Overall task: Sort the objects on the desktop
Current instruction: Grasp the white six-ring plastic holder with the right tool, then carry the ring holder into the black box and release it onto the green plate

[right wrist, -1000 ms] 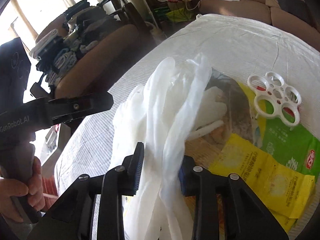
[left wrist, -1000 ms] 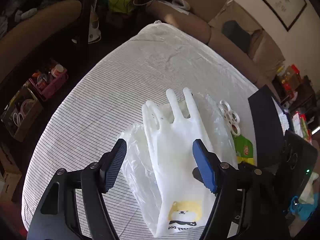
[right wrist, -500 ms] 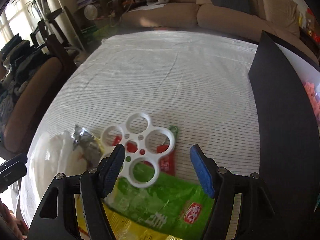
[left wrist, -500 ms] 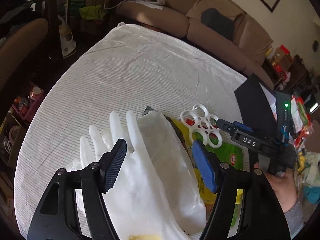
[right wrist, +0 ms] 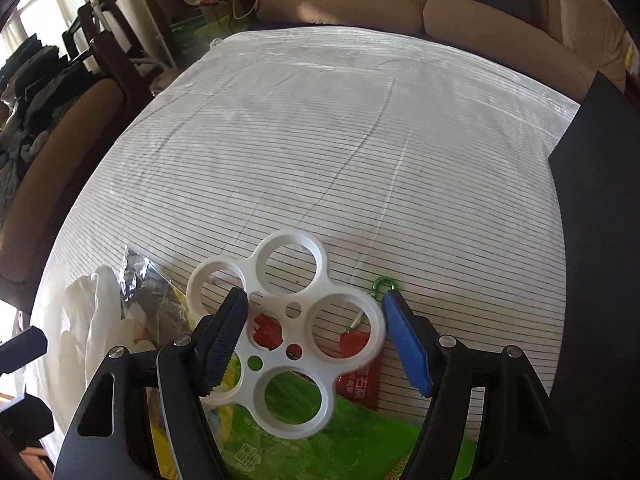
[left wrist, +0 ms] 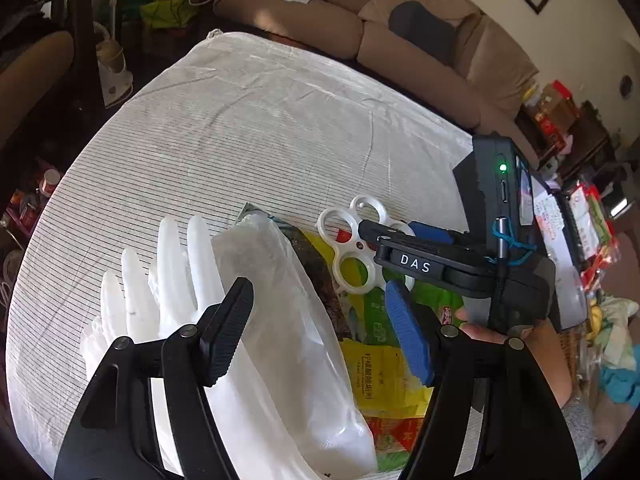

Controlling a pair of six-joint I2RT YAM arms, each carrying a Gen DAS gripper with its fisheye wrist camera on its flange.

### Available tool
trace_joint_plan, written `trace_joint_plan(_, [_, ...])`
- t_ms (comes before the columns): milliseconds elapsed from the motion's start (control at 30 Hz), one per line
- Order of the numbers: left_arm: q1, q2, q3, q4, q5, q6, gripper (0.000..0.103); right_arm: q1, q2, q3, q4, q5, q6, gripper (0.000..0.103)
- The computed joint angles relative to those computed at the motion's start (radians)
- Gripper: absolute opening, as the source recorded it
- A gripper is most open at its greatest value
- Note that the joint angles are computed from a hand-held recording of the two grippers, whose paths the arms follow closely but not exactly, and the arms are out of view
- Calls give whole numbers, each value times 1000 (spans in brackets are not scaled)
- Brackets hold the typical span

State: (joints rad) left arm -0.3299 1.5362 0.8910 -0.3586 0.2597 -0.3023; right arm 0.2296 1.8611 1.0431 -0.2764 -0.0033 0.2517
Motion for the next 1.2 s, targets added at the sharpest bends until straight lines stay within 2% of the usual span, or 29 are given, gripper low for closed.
trace_joint_plan(133, [58,-11,-9,0,47,-15,66,13,-18,2,-11,-15,-13,73])
trace_joint_plan(233, [114,-19,-17,9,99,-32,66,39,14,45,-59,4,-21,79])
trace_joint_plan(433, [136,-11,-13,7,97,-33,66,53,91,128,-113,37,50,83])
trace_joint_plan(500, [127,-5,-11,8,94,-30,66,77,109,149,-133,83,25,85])
trace_joint_plan(633, [107,-6,-11,8,84,-27,66,102,98,141,-134,123,-17,80])
trace_joint_plan(733, [99,-18,-18,21,94,-33,66,84,37,113,-132,114,-24,79])
trace_joint_plan(900, [39,-61,-35,68,109,-29,66,17,-182,57,-167,43,-54,78])
trace_joint_plan(1067, [-118,-67,-14,125,114,-53,66,-96,-369,90,-313,-64,-91,79])
trace_joint_plan(1200, [-265,-58,81,112,23,-60,64,-195,-479,110,-421,-120,-143,78])
